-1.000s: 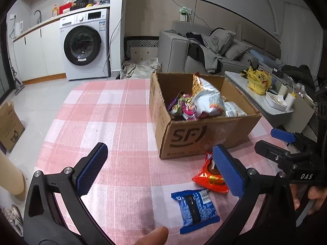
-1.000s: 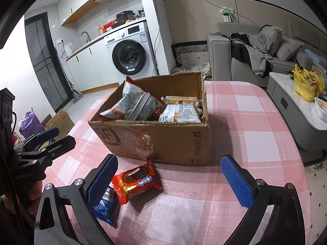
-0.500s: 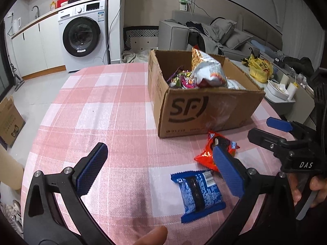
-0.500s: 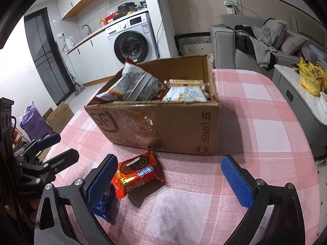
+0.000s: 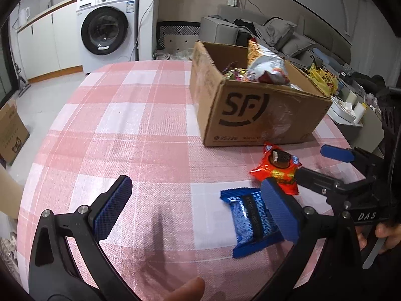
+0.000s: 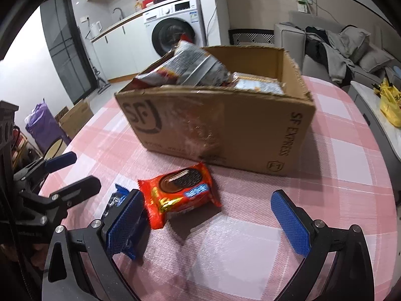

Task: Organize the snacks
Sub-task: 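Move both tools back toward the blue biscuit and red Oreo packs, then grasp the blue Oreo pack with the left gripper while the right gripper grasps the red Oreo pack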

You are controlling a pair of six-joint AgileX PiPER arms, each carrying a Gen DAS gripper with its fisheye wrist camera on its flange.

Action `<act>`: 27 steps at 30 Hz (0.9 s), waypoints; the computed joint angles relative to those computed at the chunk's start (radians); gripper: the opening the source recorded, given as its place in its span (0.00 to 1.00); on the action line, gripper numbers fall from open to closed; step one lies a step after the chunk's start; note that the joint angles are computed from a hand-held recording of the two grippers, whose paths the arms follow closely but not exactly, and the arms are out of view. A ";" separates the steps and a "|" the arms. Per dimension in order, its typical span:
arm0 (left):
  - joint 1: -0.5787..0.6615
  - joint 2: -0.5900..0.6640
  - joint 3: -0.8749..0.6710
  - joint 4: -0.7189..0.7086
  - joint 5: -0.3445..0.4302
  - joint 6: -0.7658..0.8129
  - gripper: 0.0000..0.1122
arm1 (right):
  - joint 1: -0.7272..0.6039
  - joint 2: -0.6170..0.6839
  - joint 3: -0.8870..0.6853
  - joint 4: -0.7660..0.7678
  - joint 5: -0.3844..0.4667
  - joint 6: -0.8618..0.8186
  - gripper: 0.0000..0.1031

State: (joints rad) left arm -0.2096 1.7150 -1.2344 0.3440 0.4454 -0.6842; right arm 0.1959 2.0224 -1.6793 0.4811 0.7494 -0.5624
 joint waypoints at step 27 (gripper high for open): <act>0.022 0.016 0.052 -0.010 -0.033 -0.002 0.91 | 0.045 0.129 -0.136 -0.065 0.077 0.056 0.67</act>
State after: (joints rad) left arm -0.1875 1.7307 -1.1828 0.3342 0.4126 -0.6866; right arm 0.2410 2.1511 -1.8157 0.4161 0.8261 -0.5061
